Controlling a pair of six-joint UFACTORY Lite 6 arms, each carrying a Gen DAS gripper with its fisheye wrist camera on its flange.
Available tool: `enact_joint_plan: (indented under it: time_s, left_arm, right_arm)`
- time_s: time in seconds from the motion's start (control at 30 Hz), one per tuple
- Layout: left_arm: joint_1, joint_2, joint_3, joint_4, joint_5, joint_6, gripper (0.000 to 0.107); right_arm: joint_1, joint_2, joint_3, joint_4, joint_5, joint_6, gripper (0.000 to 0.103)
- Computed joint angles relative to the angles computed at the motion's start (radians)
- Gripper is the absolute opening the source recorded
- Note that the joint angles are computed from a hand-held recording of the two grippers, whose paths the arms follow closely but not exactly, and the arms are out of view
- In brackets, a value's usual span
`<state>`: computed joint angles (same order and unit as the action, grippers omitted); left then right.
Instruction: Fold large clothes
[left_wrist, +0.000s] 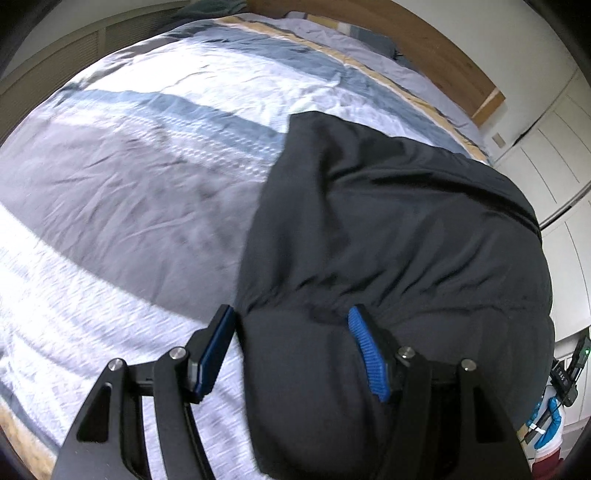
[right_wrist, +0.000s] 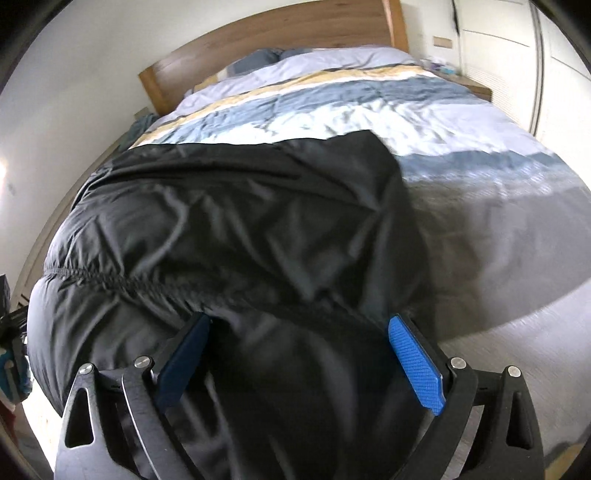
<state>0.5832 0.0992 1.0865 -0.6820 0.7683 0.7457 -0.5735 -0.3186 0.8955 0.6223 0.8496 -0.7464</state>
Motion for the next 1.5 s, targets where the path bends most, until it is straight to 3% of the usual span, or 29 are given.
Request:
enact_joint_plan:
  time_s: [0.23, 0.4, 0.63, 0.77, 1.27, 1.5]
  left_arm:
    - [0.087, -0.159, -0.081, -0.037, 0.065, 0.077, 0.062]
    - [0.074, -0.305, -0.178, -0.076, 0.097, 0.123, 0.062]
    - [-0.077, -0.521, -0.372, -0.033, -0.051, 0.072, 0.062]
    - [-0.119, -0.579, -0.436, -0.013, -0.122, 0.051, 0.062]
    - [-0.098, -0.743, -0.57, -0.028, -0.197, 0.119, 0.062]
    - [-0.09, -0.742, -0.589, -0.072, -0.205, 0.169, 0.062]
  right_arm:
    - [-0.176, -0.084, 0.006, 0.034, 0.147, -0.078, 0.096]
    - [-0.164, -0.213, -0.014, 0.07, 0.254, -0.081, 0.096]
    - [0.039, -0.325, -0.135, 0.01, 0.188, 0.052, 0.097]
    - [0.031, -0.353, -0.197, 0.004, 0.168, 0.053, 0.098]
    - [0.063, -0.481, -0.203, -0.068, 0.219, 0.157, 0.099]
    - [0.163, -0.544, -0.269, -0.137, 0.17, 0.271, 0.1]
